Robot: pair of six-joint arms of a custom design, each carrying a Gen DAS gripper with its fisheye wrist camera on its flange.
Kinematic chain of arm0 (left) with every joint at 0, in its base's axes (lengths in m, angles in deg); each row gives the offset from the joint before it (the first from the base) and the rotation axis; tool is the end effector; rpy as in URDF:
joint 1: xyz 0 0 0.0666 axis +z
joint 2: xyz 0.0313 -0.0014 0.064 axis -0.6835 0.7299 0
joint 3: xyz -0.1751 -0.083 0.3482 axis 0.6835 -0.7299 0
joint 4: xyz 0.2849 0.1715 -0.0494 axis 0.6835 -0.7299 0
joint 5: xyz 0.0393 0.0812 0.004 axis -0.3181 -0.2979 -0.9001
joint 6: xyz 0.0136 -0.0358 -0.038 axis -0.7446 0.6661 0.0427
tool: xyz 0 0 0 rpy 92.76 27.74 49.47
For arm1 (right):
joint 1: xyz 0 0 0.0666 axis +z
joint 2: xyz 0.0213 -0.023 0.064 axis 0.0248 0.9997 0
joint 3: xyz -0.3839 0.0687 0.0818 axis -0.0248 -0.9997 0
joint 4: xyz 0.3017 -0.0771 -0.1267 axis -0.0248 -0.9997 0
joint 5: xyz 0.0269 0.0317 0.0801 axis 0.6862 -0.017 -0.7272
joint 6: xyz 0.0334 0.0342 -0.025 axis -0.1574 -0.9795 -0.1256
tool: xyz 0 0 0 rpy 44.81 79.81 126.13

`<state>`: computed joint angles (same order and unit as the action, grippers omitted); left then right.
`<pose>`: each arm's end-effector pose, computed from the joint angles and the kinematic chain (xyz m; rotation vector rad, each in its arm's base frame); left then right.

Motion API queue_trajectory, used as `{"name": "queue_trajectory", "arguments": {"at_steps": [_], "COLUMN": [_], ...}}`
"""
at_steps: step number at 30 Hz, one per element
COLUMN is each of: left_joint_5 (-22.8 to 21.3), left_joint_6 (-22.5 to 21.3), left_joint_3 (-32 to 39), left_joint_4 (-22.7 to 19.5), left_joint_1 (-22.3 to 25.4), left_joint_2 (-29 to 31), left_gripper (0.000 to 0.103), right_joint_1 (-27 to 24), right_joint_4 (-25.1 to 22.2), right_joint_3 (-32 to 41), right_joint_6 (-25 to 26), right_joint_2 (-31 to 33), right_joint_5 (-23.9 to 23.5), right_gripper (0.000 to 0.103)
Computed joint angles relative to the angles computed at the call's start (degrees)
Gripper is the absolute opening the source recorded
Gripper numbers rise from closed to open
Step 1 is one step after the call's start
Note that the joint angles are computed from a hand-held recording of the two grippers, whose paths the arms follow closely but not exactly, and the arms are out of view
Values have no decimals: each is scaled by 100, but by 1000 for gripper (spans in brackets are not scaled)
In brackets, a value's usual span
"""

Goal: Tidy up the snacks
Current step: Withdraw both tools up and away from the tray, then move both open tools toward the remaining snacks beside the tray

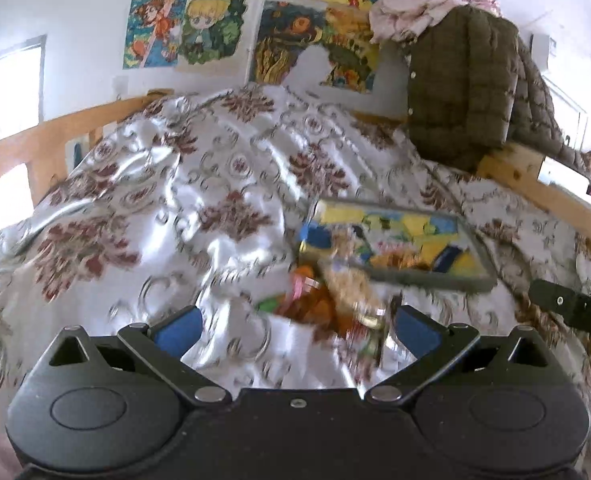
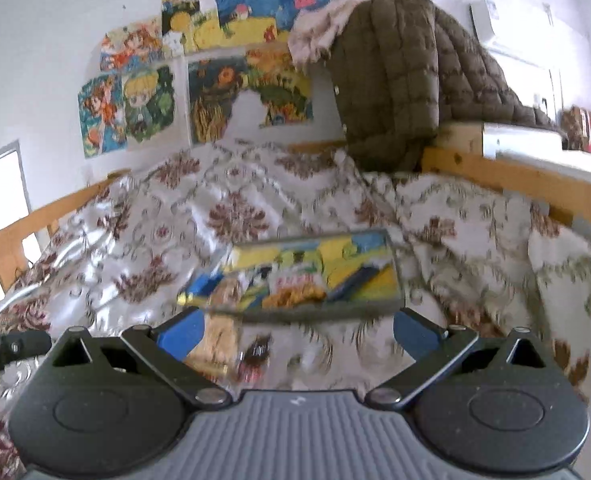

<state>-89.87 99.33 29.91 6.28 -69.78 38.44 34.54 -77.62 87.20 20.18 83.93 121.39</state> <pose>0.4522 -0.2238 0.3692 0.2165 2.0618 -0.3109 0.3975 0.2303 0.3615 0.3622 1.9310 -0.0597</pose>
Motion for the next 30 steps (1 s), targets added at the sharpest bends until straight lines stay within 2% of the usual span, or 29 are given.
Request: {"name": "queue_trajectory", "arguments": {"at_steps": [3, 8, 12, 15, 20, 24, 30], "left_joint_5": [-81, -382, -434, -538, -1079, -893, -751], "left_joint_6": [62, 115, 57, 47, -46, 76, 138], "left_joint_3": [-240, -321, -314, -200, 84, 388, 1029], "left_joint_4": [119, -72, -143, -333, -705, -1125, -1693], "left_joint_1": [-5, -50, -66, -100, -218, -104, -2], "left_joint_2": [-182, -260, -264, -208, -27, 172, 662], "left_gripper": [102, 102, 102, 102, 102, 102, 102], "right_joint_1": [181, 481, 606, 661, 660, 616, 496], "right_joint_4": [-153, -458, -684, -812, -1045, -1294, -1176], "right_joint_3": [-78, -130, -82, 27, 287, 432, 439], "right_joint_6": [-218, -358, -423, -410, -271, -124, 88], "right_joint_2": [-49, -73, -63, -7, 140, 291, 319], "right_joint_5": [62, 298, 313, 323, 224, 118, -96], "right_gripper": [103, 103, 103, 103, 103, 103, 103]}}
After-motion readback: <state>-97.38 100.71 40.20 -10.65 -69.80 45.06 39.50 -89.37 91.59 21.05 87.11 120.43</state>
